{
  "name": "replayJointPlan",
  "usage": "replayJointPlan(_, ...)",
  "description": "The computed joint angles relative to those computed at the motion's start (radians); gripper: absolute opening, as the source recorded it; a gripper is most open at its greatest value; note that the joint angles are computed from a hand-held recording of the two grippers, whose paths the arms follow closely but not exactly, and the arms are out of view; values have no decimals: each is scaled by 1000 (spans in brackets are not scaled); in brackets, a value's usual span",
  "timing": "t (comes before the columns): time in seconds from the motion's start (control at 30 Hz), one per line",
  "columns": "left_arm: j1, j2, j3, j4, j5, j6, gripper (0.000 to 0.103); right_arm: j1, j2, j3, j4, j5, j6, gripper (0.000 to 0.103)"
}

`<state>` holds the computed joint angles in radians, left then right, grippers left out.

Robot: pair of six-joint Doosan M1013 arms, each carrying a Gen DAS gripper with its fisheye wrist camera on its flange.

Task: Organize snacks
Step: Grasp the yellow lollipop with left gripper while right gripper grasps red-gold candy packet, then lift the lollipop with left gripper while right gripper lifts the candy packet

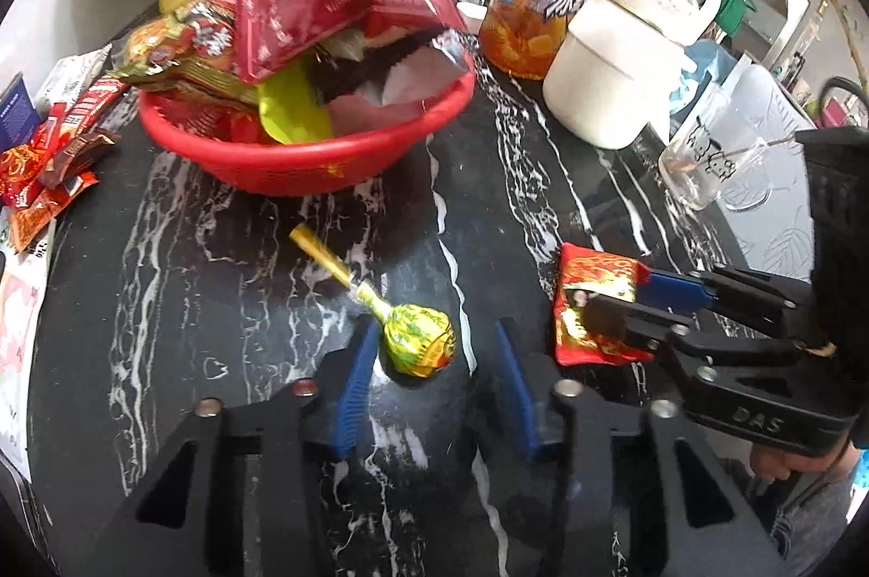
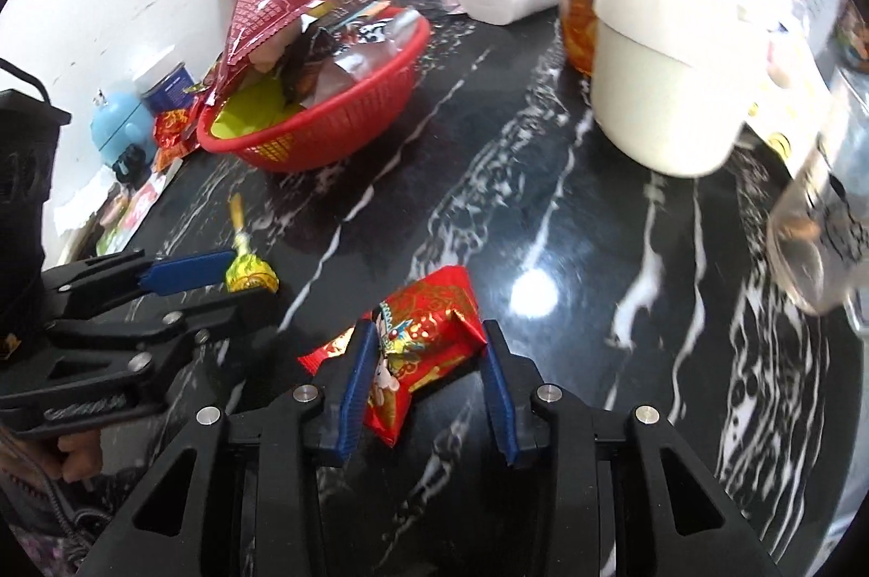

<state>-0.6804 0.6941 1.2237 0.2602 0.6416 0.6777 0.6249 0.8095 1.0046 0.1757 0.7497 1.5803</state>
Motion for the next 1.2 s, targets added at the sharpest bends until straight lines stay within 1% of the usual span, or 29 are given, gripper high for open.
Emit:
replayJointPlan(0.07,3,2,-1,-7,-3,2,26,-1,-8,14,2,-8,11,37)
replayJointPlan(0.1,3,4,-4,-5,0,0,25,-1,-10,19,2,-11,16,38)
replayJointPlan(0.27,6,2,1,-47,-17,41,25,0,-21,39,-3,-25,42,38)
replayJointPlan(0.4,0,-3,8,-88,-18,90,25,2,-33,61,-6,-37,53,38)
replayJointPlan(0.6,-17,-19,31,-139,-13,157,25,7,-67,122,-1,-66,65,37)
replayJointPlan(0.8,-40,-41,56,-170,11,229,25,15,-105,188,3,-88,52,38)
replayJointPlan(0.93,-51,-49,67,-174,17,237,25,17,-128,224,5,-89,51,40)
replayJointPlan(0.97,-53,-50,68,-173,19,235,25,19,-133,232,-13,-88,74,46)
replayJointPlan(1.0,-55,-52,70,-170,20,231,25,22,-138,238,-41,-85,114,58)
replayJointPlan(1.07,-57,-55,74,-166,21,224,25,25,-148,255,-84,-94,190,70)
replayJointPlan(1.2,-59,-60,81,-166,19,219,25,25,-169,291,-51,-116,226,70)
